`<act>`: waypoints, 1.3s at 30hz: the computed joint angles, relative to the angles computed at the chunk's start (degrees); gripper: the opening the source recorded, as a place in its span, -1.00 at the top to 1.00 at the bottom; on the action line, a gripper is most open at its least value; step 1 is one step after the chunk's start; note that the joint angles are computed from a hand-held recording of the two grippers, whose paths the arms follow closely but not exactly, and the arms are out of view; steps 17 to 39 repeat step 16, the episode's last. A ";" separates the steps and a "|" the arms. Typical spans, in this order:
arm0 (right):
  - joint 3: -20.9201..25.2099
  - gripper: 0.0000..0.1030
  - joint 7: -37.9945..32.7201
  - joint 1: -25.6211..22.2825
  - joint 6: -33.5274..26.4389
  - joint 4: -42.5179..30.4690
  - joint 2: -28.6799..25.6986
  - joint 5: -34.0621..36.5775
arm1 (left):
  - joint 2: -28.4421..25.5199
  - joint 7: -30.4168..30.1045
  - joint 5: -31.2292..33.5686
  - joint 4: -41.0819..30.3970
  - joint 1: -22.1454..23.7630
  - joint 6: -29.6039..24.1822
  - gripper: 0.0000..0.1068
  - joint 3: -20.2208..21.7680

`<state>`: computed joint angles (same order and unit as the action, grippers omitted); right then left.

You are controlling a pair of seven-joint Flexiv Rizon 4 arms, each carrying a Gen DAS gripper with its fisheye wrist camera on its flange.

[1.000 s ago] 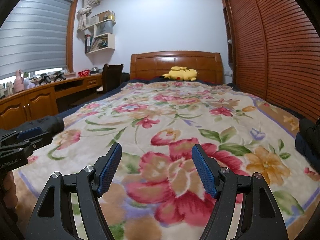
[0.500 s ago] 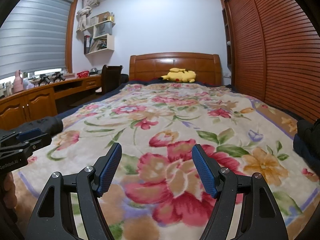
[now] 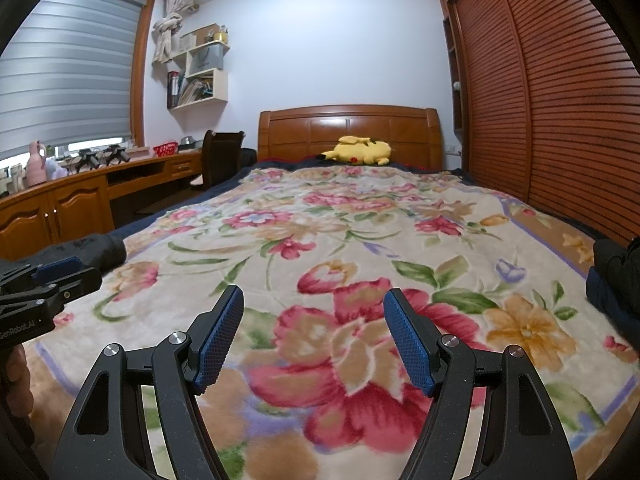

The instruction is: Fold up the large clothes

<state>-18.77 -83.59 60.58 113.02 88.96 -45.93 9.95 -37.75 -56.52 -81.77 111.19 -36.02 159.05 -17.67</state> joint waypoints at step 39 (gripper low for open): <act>0.34 -0.44 -0.20 -0.30 0.18 -0.14 -0.04 0.07 | 0.02 -0.01 -0.09 0.05 -0.02 0.16 -0.08 -0.05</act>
